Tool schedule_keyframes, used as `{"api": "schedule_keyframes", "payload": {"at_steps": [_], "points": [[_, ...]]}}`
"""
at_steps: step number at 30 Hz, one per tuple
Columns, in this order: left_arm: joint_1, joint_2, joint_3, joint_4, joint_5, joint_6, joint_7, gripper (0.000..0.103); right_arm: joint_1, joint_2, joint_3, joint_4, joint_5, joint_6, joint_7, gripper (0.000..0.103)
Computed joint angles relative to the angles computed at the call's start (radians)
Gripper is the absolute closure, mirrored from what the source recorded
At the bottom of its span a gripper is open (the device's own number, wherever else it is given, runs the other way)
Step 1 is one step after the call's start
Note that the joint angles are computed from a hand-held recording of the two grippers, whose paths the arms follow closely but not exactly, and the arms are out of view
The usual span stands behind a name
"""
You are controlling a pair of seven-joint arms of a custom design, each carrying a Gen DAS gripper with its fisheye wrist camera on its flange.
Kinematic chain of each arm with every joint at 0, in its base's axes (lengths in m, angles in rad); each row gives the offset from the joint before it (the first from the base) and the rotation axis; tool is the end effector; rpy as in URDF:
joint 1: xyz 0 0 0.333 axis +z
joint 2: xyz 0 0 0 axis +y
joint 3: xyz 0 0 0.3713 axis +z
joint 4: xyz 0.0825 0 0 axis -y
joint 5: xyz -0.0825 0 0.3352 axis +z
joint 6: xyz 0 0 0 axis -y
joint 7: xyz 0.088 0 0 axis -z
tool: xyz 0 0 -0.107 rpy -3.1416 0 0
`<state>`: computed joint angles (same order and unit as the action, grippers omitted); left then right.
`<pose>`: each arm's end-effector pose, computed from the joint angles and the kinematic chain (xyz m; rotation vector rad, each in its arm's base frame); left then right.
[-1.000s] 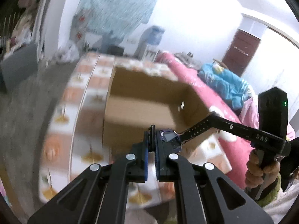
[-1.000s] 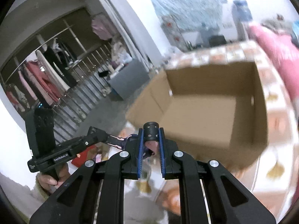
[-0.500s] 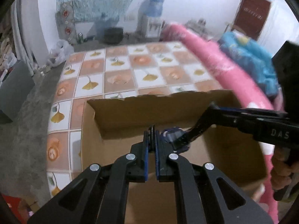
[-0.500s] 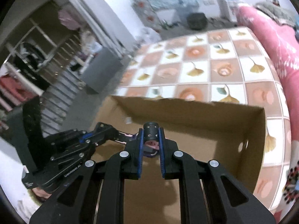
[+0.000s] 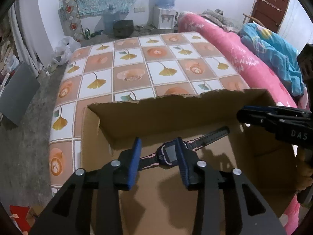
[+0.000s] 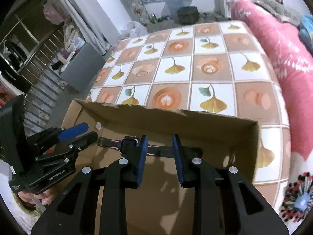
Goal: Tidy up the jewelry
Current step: 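Lift the smartwatch with both tools and lower it into the cardboard box, then open both tools to release the watch and withdraw from the box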
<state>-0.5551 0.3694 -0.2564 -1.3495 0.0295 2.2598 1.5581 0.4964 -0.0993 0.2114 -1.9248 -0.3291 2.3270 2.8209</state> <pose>0.4984 -0.4663 0.6414 -1.1278 2.6590 -0.7936 0.3948 0.3385 0.6543 -1.4581 2.1337 -0.2798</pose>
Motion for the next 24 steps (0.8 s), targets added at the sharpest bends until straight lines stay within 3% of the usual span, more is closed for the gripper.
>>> {"api": "schedule_keyframes", "payload": {"at_steps": [3, 8, 11, 13, 15, 21, 24], "points": [[0.02, -0.06, -0.009, -0.076, -0.026, 0.055, 0.014, 0.051, 0.005, -0.013, 0.014, 0.02, -0.042, -0.035, 0.019, 0.069], [0.078, -0.212, -0.019, -0.265, -0.084, 0.195, 0.055, 0.029, 0.015, -0.092, 0.063, 0.021, -0.169, -0.109, 0.1, 0.043], [0.124, -0.294, -0.014, -0.381, -0.137, 0.271, 0.044, 0.017, 0.008, -0.172, 0.101, -0.027, -0.222, -0.144, 0.197, 0.035], [0.152, -0.312, -0.013, -0.42, -0.19, 0.254, 0.027, 0.016, 0.003, -0.228, 0.119, -0.082, -0.214, -0.159, 0.27, 0.033], [0.172, -0.308, -0.015, -0.429, -0.246, 0.174, 0.006, 0.016, 0.005, -0.265, 0.123, -0.136, -0.173, -0.154, 0.317, 0.033], [0.204, -0.329, -0.037, -0.516, -0.555, 0.076, 0.155, 0.016, 0.025, -0.32, 0.102, -0.316, -0.033, 0.02, 0.417, 0.033], [0.193, -0.37, -0.042, -0.573, -0.597, 0.102, 0.188, 0.016, 0.034, -0.311, 0.087, -0.366, 0.01, 0.148, 0.411, 0.034]]}}
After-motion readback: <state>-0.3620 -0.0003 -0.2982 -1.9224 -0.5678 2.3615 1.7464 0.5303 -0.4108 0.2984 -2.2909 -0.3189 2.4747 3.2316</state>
